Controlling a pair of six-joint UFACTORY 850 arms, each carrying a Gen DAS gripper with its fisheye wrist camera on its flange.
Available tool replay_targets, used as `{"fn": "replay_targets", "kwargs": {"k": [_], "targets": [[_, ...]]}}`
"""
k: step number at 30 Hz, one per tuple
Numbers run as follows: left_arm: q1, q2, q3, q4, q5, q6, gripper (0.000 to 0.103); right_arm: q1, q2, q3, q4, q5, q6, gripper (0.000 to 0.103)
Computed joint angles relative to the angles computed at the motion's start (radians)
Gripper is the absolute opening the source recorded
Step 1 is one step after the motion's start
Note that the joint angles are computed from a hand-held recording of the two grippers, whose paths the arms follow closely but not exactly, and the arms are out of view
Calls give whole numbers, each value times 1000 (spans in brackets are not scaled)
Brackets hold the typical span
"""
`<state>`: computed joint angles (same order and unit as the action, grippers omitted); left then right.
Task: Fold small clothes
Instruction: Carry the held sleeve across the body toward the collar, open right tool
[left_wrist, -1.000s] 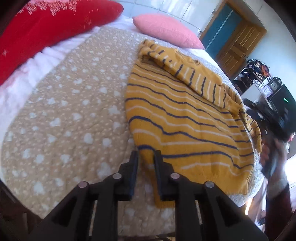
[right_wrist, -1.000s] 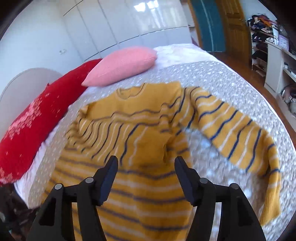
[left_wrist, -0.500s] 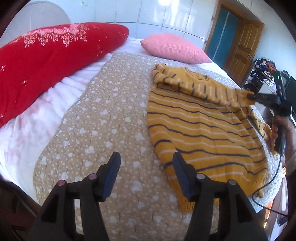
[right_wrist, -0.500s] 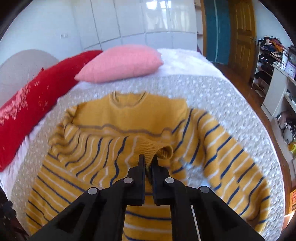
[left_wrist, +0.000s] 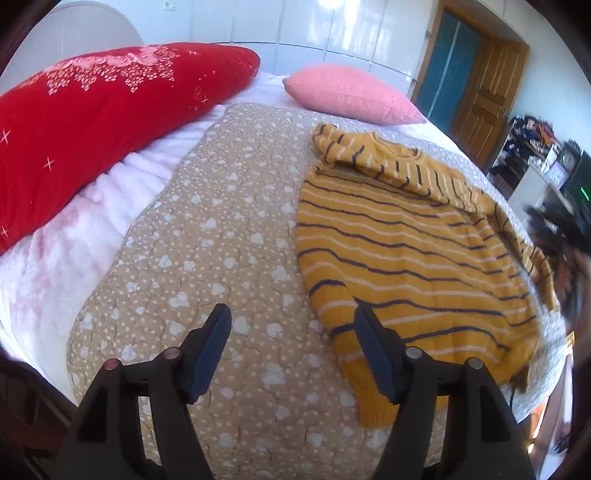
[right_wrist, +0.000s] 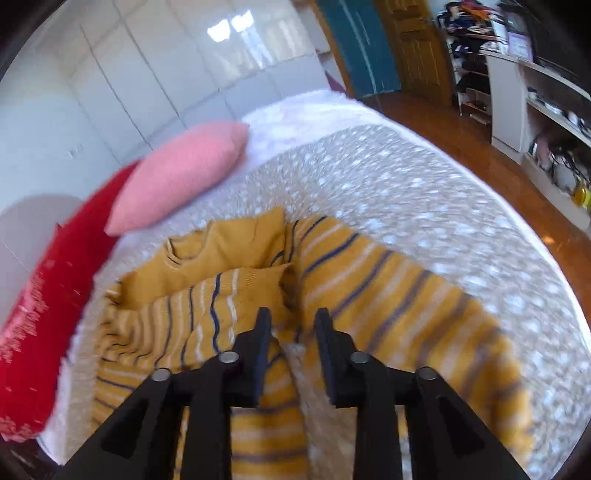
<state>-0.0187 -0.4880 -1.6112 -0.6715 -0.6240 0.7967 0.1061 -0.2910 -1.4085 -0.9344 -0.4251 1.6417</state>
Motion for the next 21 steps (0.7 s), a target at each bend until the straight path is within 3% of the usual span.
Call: {"fn": "replay_targets", "kwargs": {"k": [1, 3, 7, 11, 14, 17, 18, 19, 21], "targets": [[3, -3, -5, -17, -12, -1, 71, 13, 71, 76, -77, -30, 70, 52], [2, -3, -4, -34, -22, 0, 71, 37, 144, 155, -128, -92, 97, 61], [-13, 10, 15, -43, -37, 7, 71, 104, 233, 248, -112, -252, -20, 66], [-23, 39, 45, -50, -47, 31, 71, 156, 266, 331, -97, -321, -7, 72], [-27, 66, 73, -40, -32, 42, 72, 168, 298, 412, -142, -289, 132, 72], [-30, 76, 79, -21, -31, 24, 72, 165, 262, 400, -137, -274, 101, 71], [-29, 77, 77, -19, -33, 18, 72, 153, 247, 385, -116, -262, 56, 50], [-28, 82, 79, -24, -37, 15, 72, 135, 231, 363, -61, -245, -20, 8], [-25, 91, 84, -36, -40, 20, 72, 91, 244, 353, -44, -193, -47, 9]]}}
